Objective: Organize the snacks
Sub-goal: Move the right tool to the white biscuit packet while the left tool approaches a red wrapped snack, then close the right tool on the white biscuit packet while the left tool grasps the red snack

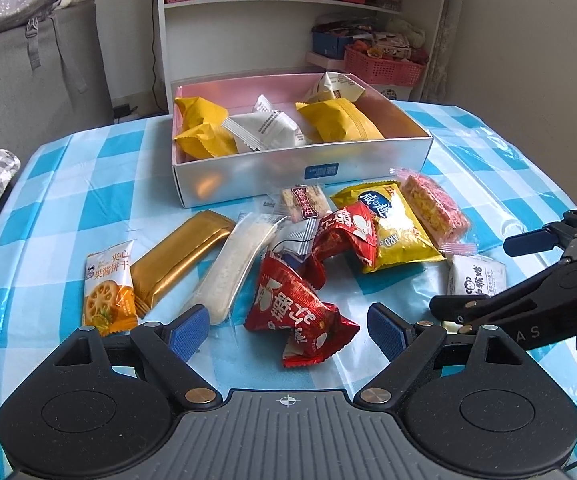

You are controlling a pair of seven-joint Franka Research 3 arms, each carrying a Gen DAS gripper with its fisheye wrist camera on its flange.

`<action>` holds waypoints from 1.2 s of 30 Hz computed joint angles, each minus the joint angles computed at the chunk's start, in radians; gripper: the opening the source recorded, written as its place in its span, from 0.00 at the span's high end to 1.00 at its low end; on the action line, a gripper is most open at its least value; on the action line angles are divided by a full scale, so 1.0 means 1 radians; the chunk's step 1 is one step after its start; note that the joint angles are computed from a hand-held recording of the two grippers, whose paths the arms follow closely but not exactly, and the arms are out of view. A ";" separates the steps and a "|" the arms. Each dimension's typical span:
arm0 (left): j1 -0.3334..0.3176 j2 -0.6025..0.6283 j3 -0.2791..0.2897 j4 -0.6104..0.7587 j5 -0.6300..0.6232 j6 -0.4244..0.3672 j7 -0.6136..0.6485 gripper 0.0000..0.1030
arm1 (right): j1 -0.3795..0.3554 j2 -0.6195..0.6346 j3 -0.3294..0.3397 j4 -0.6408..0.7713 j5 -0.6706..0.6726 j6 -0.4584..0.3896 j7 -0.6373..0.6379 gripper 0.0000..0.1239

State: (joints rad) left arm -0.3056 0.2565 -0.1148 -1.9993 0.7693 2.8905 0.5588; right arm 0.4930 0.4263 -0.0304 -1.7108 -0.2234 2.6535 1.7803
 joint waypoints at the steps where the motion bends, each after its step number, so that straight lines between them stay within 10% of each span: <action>1: 0.001 0.005 -0.002 0.006 -0.009 -0.004 -0.001 0.15 | -0.007 -0.006 0.007 -0.007 0.006 -0.002 -0.018 0.18; 11: -0.004 0.052 -0.015 0.070 -0.118 -0.076 -0.002 0.20 | -0.061 -0.034 0.045 -0.015 0.098 -0.080 -0.161 0.19; 27: -0.001 0.058 -0.054 0.101 -0.184 -0.196 0.181 0.69 | -0.096 -0.046 0.084 -0.008 0.241 -0.140 -0.271 0.41; 36: 0.025 0.025 -0.079 0.052 -0.276 -0.172 0.308 0.70 | -0.100 -0.069 0.096 -0.037 0.274 -0.116 -0.364 0.58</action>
